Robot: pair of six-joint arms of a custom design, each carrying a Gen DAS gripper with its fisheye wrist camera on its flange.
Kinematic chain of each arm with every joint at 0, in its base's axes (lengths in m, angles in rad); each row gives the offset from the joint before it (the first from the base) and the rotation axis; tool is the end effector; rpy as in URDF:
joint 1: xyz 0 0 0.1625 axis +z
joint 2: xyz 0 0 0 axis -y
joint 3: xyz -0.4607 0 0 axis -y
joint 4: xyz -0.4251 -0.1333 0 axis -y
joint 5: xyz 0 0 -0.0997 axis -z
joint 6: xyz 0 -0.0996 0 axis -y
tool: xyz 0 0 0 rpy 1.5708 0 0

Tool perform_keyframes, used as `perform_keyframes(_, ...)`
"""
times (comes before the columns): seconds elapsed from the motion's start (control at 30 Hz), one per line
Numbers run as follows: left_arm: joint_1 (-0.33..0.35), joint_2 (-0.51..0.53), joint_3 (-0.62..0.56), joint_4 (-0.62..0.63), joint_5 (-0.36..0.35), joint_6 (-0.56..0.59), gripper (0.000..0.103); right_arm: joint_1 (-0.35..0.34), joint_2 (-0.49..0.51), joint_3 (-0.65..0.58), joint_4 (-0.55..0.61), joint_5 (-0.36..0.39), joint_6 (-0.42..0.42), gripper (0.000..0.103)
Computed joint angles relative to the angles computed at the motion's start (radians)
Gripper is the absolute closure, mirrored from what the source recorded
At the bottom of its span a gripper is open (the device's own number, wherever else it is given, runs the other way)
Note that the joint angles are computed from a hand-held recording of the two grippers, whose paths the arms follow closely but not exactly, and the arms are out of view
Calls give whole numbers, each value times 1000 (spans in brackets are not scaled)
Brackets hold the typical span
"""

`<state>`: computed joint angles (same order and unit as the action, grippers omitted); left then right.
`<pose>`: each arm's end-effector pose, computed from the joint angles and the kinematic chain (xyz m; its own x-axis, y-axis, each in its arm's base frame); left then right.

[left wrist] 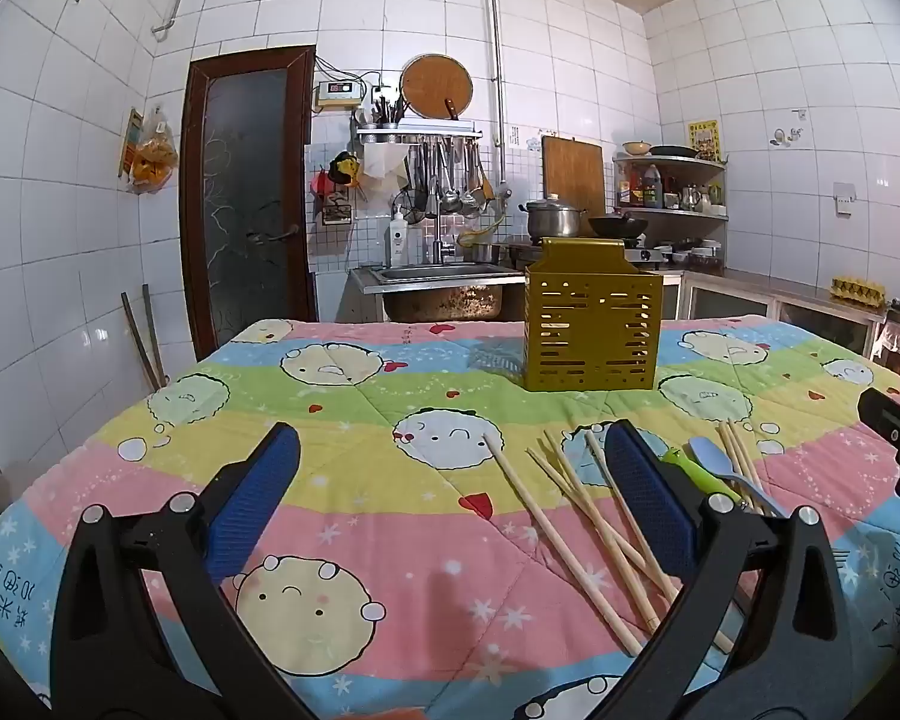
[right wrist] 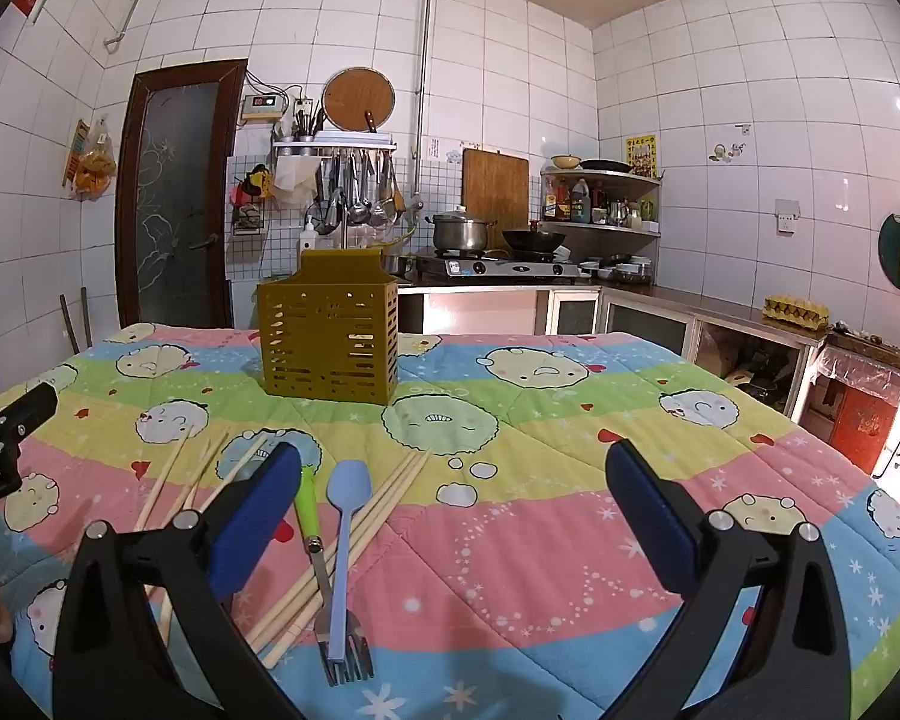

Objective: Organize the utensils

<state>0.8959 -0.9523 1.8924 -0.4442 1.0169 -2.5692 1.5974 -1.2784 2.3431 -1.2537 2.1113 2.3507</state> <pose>-0.1955 -0.5414 0.0665 -0.6401 0.3443 -0.6868 0.7662 0.2201 -0.6038 0.0938 -0.4391 0.1500 -0.6158 0.4728 0.6303 -0.6155 0.2109 -0.7594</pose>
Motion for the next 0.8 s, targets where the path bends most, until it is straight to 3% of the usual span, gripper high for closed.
perform_keyframes(0.8,0,1,-2,4,-1,-3,5,1,0,0,2,2,0,4)
